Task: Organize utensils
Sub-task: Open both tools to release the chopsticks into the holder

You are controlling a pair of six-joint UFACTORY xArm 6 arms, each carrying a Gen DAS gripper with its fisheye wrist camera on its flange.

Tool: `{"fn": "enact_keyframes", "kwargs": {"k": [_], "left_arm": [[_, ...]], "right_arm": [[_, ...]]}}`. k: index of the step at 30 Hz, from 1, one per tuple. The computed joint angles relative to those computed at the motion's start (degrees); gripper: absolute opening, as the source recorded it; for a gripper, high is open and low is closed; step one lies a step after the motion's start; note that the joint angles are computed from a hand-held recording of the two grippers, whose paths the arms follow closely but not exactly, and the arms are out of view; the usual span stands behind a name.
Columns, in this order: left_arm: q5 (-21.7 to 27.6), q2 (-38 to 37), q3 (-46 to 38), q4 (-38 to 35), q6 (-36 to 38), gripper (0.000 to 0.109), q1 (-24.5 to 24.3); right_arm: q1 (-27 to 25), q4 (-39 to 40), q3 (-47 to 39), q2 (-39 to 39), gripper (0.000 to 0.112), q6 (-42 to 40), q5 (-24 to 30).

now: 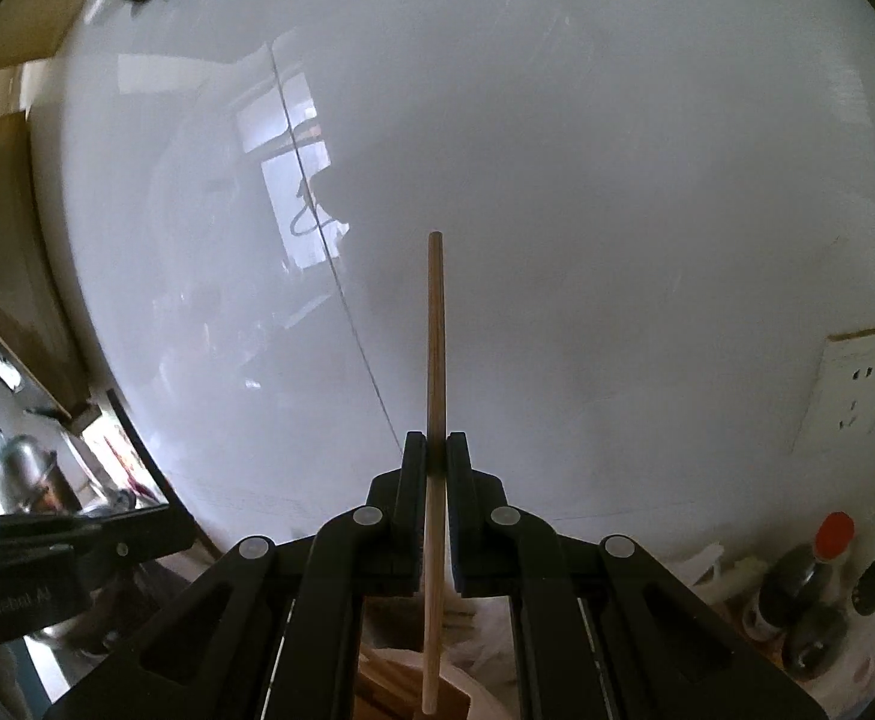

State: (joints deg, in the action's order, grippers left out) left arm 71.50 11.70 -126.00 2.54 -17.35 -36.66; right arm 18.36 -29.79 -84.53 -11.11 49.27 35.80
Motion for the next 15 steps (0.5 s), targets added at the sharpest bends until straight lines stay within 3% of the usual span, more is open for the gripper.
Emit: {"fn": "enact_keyframes", "kwargs": {"k": [4,6,7,8,9,11,13,15], "left_arm": [[0.5,-0.6,0.5,1.5,-1.1,0.007,-0.3],[3.4,0.8,-2.9,3.4,-2.2,0.007,-0.8],[4.6,1.4,-4.4,4.4,-2.7,0.008,-1.0],[4.8,1.2,-4.9,5.3,-3.1,0.013,-1.2],[4.8,0.9,-4.9,5.8,-3.4,0.02,-1.3],[3.2,-1.1,-2.6,6.6,-4.0,0.072,-1.3],[0.3,-4.5,1.7,8.7,-5.2,0.086,-1.7],[-1.0,-7.3,5.0,9.9,-5.8,0.087,-1.9]], "right_arm": [[-0.1,4.3,0.5,0.3,0.007,-3.2,0.2],[0.0,4.9,0.5,0.1,0.008,-3.5,1.2],[0.0,5.3,0.6,-0.3,0.014,-3.9,1.4],[0.0,5.2,0.8,-0.7,0.027,-3.6,1.7],[0.0,4.5,1.3,-1.6,0.033,-2.7,1.8],[0.3,3.3,1.4,-2.7,0.046,-1.3,2.5],[0.9,2.0,1.1,-4.2,0.05,0.0,4.6],[2.0,0.0,0.5,-5.9,0.061,1.2,8.1]]}}
